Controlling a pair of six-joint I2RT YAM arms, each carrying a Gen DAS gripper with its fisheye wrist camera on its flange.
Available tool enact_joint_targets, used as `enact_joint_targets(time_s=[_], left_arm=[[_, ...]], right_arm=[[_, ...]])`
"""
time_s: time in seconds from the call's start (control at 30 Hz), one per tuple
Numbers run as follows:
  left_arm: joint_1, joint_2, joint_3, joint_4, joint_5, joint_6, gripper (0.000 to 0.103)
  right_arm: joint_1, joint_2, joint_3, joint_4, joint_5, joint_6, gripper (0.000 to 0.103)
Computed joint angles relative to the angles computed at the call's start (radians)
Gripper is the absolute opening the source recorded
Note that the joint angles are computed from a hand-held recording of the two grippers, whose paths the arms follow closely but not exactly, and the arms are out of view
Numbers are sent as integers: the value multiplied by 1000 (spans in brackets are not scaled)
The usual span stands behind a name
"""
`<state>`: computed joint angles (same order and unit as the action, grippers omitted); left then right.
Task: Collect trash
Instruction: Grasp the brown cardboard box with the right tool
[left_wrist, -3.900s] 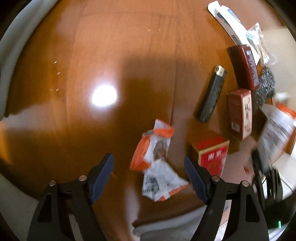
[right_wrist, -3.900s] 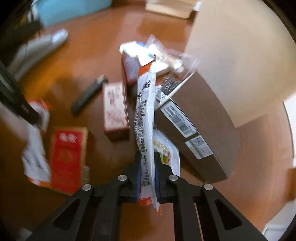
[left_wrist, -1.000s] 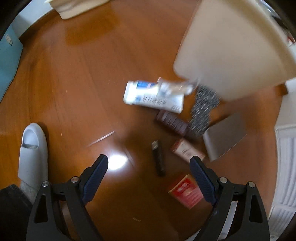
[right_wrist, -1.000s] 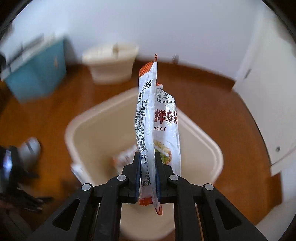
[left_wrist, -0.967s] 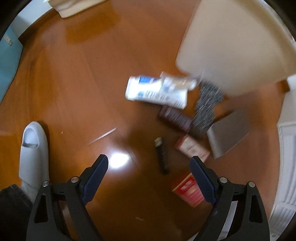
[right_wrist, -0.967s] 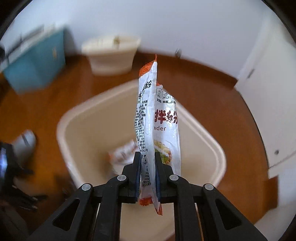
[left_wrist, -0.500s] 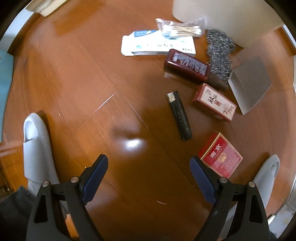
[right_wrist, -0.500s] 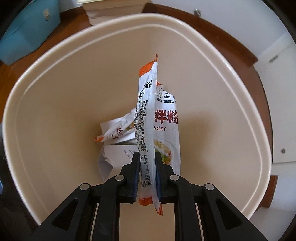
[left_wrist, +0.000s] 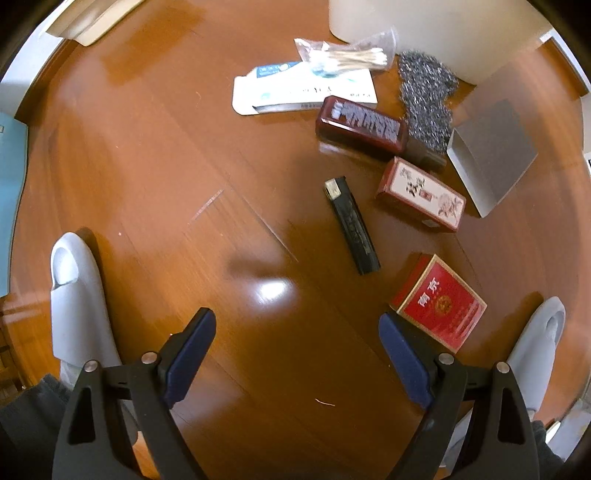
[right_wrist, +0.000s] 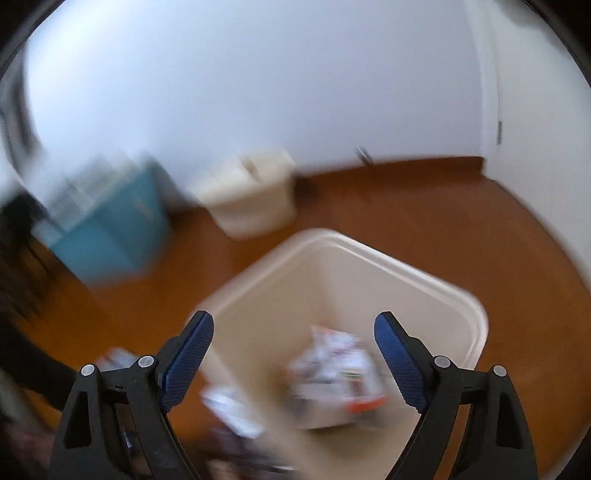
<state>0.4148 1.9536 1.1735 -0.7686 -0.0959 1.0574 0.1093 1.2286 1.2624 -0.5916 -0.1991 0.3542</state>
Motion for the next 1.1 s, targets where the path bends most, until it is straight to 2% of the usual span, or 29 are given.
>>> enact_joint_targets(time_s=[0.07,0.1,0.13,0.17,0.2,0.23,0.3,0.33,0.4,0.5,0.57,0.6,0.63,0.73,0.77,0.83,0.93,0.97,1.03,1.07,1.1], left_arm=[[6,9,-17,13,-8,5,91],[9,15,-22,20,-11,8,91],[11,11,-35,27,-14,13,91],[14,18,-40,39,-16,19,91],[14,14,-53,48,-20,25,91],[14,8,-70,60,-25,31,91],[11,-1,-95,76,-30,37,91],[10,-2,-105,86,-34,40,91],[2,-25,-129,86,-38,38,91],[-17,-49,-138,59,-40,20,91],[-24,-54,-140,50,-37,14,91],[-28,-56,-144,49,-35,15,91],[-29,-60,-151,51,-34,20,91],[-26,-50,-150,56,-39,26,91],[-22,-45,-154,63,-44,26,91],[-31,-32,-145,58,-57,9,91],[-20,-21,-148,74,-60,12,91],[-22,-19,-148,76,-59,11,91],[-25,-16,-144,76,-55,3,91],[-26,-16,-138,71,-52,-3,91],[-18,-19,-143,73,-46,-2,91]], right_arm=[[-76,-197,-217,62,-191,61,95],[-135,-290,-322,47,-299,91,95],[-181,-354,-391,8,-345,99,95],[-247,-416,-471,-39,-414,86,95],[-351,-450,-558,-100,-544,25,95],[-440,-449,-634,-150,-618,-58,95],[-525,-321,-730,-167,-645,-188,95],[-543,-195,-776,-108,-604,-224,95],[-568,-2,-812,31,-590,-260,95],[-500,297,-794,269,-579,-221,95],[-426,377,-798,388,-598,-171,94],[-400,375,-785,382,-613,-160,92],[-361,401,-787,429,-628,-134,91],[-309,461,-787,517,-667,-98,81],[-317,453,-781,492,-685,-108,77],[-279,471,-795,545,-704,-73,72],[-233,504,-806,621,-740,-24,48],[-228,512,-806,642,-749,-11,25],[-220,479,-876,783,-803,83,13],[-223,431,-907,812,-824,112,6],[-231,358,-939,805,-832,126,4]])
